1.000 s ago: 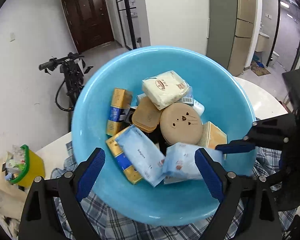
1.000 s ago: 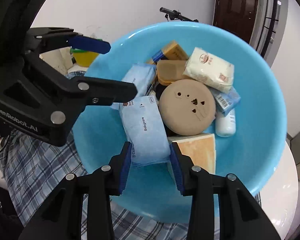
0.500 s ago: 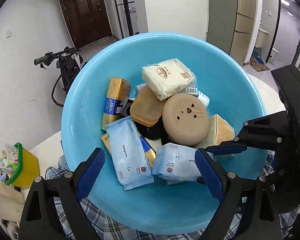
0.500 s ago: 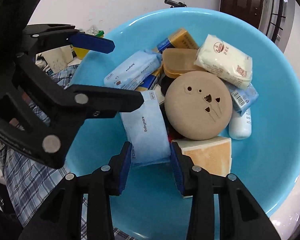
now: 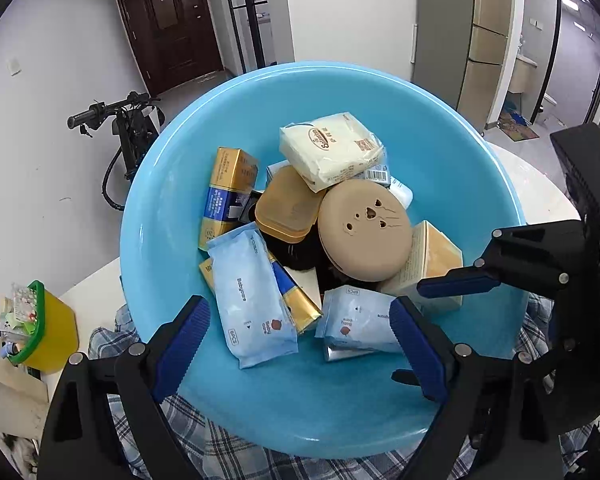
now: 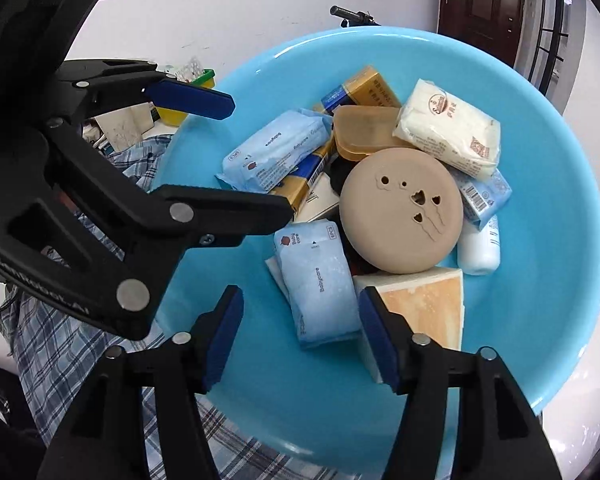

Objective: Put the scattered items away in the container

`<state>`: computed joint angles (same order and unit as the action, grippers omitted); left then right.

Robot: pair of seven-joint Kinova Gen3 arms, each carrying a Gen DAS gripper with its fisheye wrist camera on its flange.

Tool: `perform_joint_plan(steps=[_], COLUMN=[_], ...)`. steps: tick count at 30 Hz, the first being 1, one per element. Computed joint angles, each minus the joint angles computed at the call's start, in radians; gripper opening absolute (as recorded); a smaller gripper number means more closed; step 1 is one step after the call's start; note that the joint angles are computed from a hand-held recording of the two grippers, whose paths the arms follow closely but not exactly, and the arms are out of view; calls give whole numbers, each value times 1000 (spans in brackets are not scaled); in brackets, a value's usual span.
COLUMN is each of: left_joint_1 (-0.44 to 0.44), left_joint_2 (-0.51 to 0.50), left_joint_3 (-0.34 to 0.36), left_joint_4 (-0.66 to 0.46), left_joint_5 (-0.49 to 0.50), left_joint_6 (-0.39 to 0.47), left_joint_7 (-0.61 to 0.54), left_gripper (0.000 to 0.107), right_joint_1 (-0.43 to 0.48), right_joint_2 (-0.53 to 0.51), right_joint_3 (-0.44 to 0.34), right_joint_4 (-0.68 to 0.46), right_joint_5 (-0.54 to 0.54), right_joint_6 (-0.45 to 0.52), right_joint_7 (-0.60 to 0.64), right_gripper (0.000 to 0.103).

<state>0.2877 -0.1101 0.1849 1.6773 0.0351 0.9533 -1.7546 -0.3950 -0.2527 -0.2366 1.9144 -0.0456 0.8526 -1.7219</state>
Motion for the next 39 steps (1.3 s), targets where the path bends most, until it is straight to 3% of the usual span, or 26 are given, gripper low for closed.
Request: perform_joint_plan(steps=[4,13,17,22,25,31,39], left_joint_1=[3,0,-12,-17,-2,-24,-13], left_joint_2=[-23,-133,-190,-268,-310,-430,-552], left_joint_3=[10,36,58,72,41,58,26], left_joint_4=[10,78,113,169,196,268,340], left_joint_5=[-21,-46,-53,-40,1,19,91], left_joint_6=[4,-4,-7,-1,27,64,130], left_joint_7=[19,86,134,178,161,180,159], left_gripper=[93,93,93,93,93,93,93], right_joint_1=[13,57,94,79,76,93,126], right_joint_2=[-38,-97,-87,-167,-204,-274,-332], right_joint_3=[-42,-184,-246,-271,-286,-348,-409], right_joint_4=[8,-9,-69,-59,-48,-25,-7], right_joint_5=[41,191,260,231,198,154,84], right_joint_6=[13,101,197,277,301,329,360], right_joint_7=[-62,-280,-404,-549,-590,-632,-627], right_gripper=[73,78,78,78,78,78,78])
